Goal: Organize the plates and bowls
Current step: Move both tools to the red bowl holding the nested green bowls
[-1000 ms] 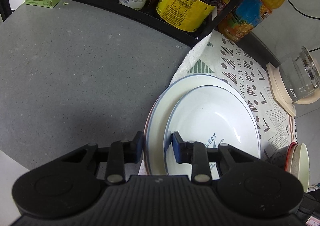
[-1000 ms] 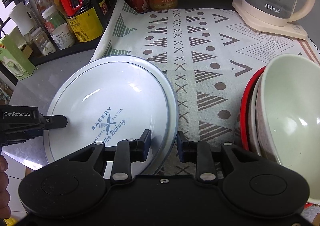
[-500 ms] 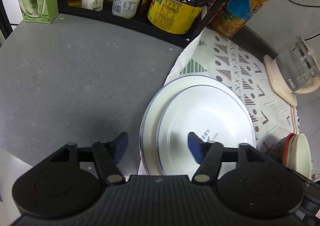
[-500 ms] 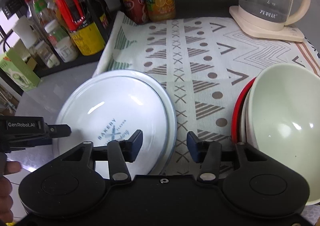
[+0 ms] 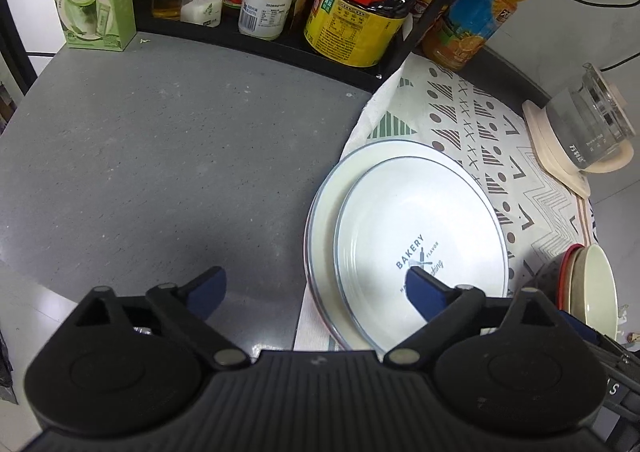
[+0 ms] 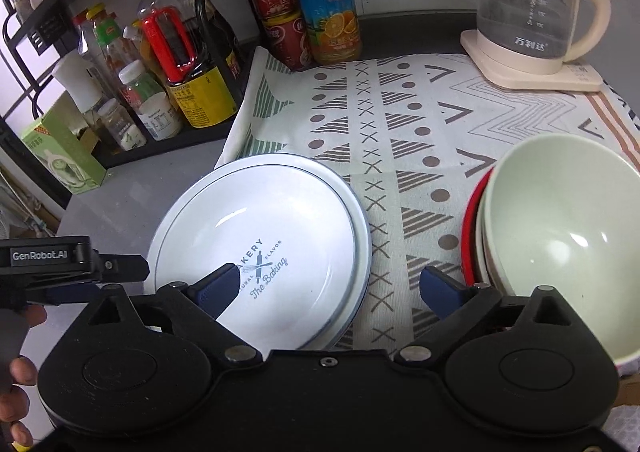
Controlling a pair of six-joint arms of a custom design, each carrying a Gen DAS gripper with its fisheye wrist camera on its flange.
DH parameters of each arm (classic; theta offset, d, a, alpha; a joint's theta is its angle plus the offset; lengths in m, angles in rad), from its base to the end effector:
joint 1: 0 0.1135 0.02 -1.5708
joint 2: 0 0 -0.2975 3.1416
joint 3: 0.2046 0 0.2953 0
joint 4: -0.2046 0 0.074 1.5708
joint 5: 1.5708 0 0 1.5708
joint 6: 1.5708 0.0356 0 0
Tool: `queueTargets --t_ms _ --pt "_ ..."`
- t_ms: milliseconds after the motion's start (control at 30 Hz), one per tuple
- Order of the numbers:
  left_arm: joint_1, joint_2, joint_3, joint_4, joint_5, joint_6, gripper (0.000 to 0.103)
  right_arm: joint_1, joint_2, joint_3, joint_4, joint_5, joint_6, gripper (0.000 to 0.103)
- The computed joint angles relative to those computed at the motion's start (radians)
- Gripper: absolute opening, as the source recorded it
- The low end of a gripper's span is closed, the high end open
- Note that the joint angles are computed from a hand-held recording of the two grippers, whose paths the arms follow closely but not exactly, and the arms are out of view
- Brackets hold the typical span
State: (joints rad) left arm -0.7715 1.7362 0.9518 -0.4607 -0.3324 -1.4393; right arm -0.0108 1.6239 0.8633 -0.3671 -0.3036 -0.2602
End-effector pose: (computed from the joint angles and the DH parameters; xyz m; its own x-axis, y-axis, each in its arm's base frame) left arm 0.2593 -0.2360 0.1432 -0.6682 -0.6573 -0.3484 -0.5967 0.7533 -0.2767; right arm 0.3330 0.0070 0.1572 -0.8426 -0.2364 -0.4838 -0.3463 0.9259 0.1507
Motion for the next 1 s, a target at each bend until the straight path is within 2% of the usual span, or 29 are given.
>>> queueTargets --t_ms 333,700,1000 --pt "-0.028 -0.034 0.016 -0.062 -0.030 0.008 0.103 -0.019 -0.075 -0.017 -0.041 -0.043 -0.014 0.100" --pt "-0.056 -0.067 0.068 -0.119 -0.047 0.046 0.103 -0.090 -0.133 0.027 -0.143 -0.123 -0.041 0.100" --pt "-0.098 -0.039 0.158 -0.130 -0.105 0.163 0.102 -0.185 -0.176 0.046 -0.197 -0.171 -0.075 0.100"
